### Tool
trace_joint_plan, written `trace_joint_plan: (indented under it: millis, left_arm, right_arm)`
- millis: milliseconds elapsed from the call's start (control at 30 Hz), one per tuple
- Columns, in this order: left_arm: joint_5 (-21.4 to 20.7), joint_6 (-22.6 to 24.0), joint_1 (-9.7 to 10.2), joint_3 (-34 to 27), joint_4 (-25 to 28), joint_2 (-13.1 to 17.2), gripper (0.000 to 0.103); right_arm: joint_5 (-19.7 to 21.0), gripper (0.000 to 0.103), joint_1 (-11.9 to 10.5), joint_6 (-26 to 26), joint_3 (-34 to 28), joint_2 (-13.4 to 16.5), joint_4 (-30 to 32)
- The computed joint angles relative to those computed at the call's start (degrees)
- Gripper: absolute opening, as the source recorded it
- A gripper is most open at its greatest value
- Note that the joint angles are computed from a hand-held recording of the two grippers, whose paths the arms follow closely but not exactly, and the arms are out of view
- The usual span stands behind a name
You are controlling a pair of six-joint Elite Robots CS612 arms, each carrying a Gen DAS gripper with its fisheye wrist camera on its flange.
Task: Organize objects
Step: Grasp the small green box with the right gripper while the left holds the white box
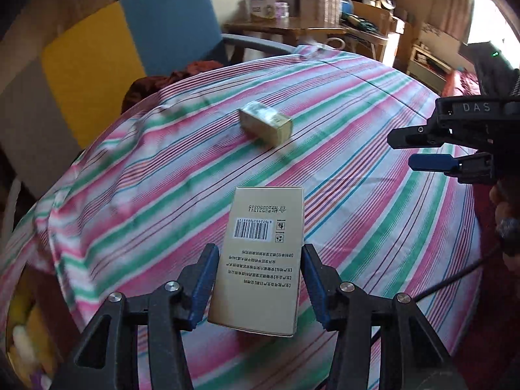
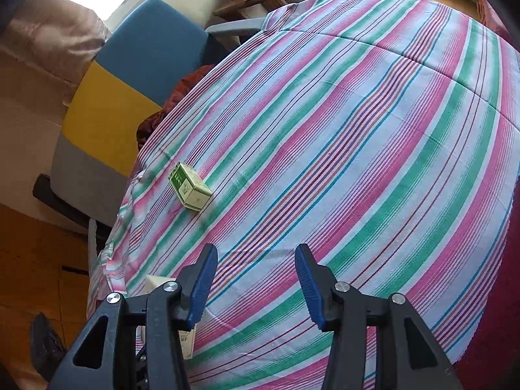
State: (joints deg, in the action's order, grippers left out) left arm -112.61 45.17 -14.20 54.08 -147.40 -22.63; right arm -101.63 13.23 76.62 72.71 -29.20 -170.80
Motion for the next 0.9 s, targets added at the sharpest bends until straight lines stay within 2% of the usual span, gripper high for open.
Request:
trace_joint_plan:
  millis: [133, 267, 367, 533, 600, 733, 800, 900]
  left_arm:
    - [-0.3, -4.5, 1.54, 3.59, -4.88, -1.1, 0.052]
    - [-1.74, -5.56, 2.35, 6.52, -9.17, -1.9, 0.052]
    - [-2.38, -5.55, 2.17, 5.8, -9.47, -1.4, 0.052]
    - [-3.87, -6.0, 2.19, 3.89, -7.77, -0.44, 0.051]
    - [-4.16, -6.71, 2.2, 3.23, -6.06, -0.17, 0.05]
    - [-5.6, -8.48, 2.46, 2.44, -5.91, 0.37, 0.05]
    - [-6.17, -8.65, 2.56, 1.81, -5.4, 0.69, 0.05]
    - [-6.59, -8.35, 2.6, 1.26, -4.52, 0.94, 0.05]
  right_arm:
    - [1.51, 0.05, 0.15, -4.38, -2.33, 0.7, 2.91]
    - [3.16, 0.05, 0.37, -8.85, -5.26, 1.74, 6.19]
    - [4.12, 0.05, 0.56, -12.02, -7.61, 2.21, 10.08]
    - [2.49, 0.05, 0.42, -17.93, -12.92, 3.05, 17.4]
    - [1.22, 0.05, 0.04, -21.05, -16.86, 4.56, 20.52]
    - [-0.28, 0.05, -0.94, -26.29, -26.12, 8.87, 28.02]
    - [-1.97, 0.05, -1.25, -27.41, -30.83, 11.2, 32.56]
    - [-1.49, 0.05, -2.0, -28.06, -38.04, 15.15, 37.68]
